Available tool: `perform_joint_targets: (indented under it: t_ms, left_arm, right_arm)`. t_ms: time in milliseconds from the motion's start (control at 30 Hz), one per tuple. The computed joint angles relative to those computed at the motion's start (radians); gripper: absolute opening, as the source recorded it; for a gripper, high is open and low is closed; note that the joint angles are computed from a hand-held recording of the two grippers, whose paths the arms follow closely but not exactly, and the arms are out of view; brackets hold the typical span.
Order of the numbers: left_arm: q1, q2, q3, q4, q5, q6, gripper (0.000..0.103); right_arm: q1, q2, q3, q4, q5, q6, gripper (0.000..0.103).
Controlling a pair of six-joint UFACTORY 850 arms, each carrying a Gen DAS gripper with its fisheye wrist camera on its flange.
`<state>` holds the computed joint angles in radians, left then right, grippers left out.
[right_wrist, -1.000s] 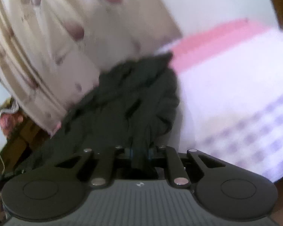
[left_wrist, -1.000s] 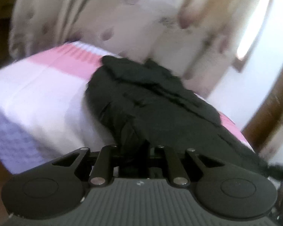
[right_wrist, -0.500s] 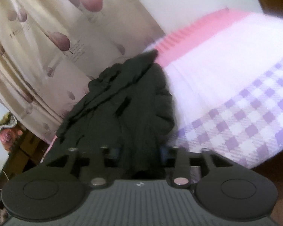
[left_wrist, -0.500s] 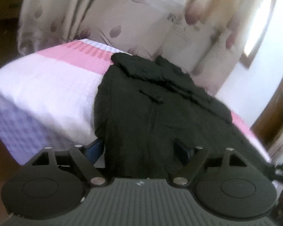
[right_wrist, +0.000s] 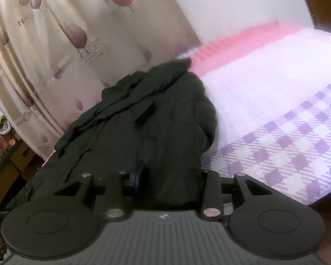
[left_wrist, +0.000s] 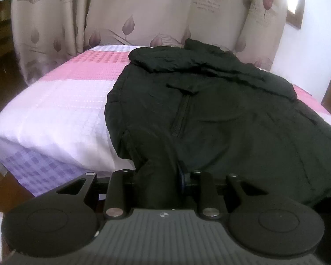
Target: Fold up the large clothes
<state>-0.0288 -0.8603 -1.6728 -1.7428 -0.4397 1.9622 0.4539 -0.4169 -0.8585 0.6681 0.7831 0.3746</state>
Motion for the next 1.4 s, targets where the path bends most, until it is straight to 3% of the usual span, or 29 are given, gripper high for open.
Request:
perform_joint_targets:
  t_ms: [167,533,600,667,833,900,933,1033,1100,1200,1300,1400]
  left_arm:
    - [-0.002,-0.001,0.004,-0.03,0.004,0.024,0.033]
    - [-0.014,0.004,0.024,-0.139,0.03,0.159,0.04]
    - [-0.015,0.002,0.024,-0.152,0.033,0.176,0.042]
    - [-0.016,0.001,0.024,-0.163,0.034,0.19,0.043]
    - [-0.015,-0.005,0.023,-0.176,0.019,0.21,0.041]
    - [0.0,-0.023,-0.005,-0.088,-0.031,0.094,0.028]
    - [0.012,-0.037,-0.027,-0.031,-0.069,0.009,0.021]
    - [0.043,-0.063,-0.065,0.01,-0.182,-0.12,0.015]
    - [0.063,-0.069,-0.067,-0.018,-0.261,-0.129,0.014]
    - [0.079,-0.076,-0.083,-0.014,-0.309,-0.17,0.014]
    - [0.086,-0.089,-0.102,0.025,-0.314,-0.223,0.014]
    - [0.087,-0.099,-0.11,0.055,-0.305,-0.236,0.015]
  right_arm:
    - [0.013,-0.012,0.003,0.015,0.043,0.015,0.035]
    - [0.024,-0.011,-0.015,0.079,0.017,-0.058,0.036]
    - [0.024,-0.012,-0.014,0.073,0.02,-0.052,0.039]
    - [0.02,-0.013,-0.01,0.027,0.027,-0.036,0.054]
    - [0.027,-0.009,-0.041,0.081,-0.038,-0.176,0.057]
    - [0.028,-0.007,-0.051,0.101,-0.061,-0.226,0.048]
    - [0.021,-0.003,-0.05,0.088,-0.075,-0.218,0.031]
    - [-0.007,0.022,-0.021,-0.038,-0.085,-0.069,0.02]
    - [-0.015,0.043,0.004,-0.098,-0.06,0.006,0.018]
    - [-0.029,0.069,0.043,-0.203,-0.003,0.156,0.017]
    - [-0.037,0.078,0.065,-0.263,0.018,0.245,0.017]
    - [-0.037,0.071,0.059,-0.249,-0.035,0.201,0.017]
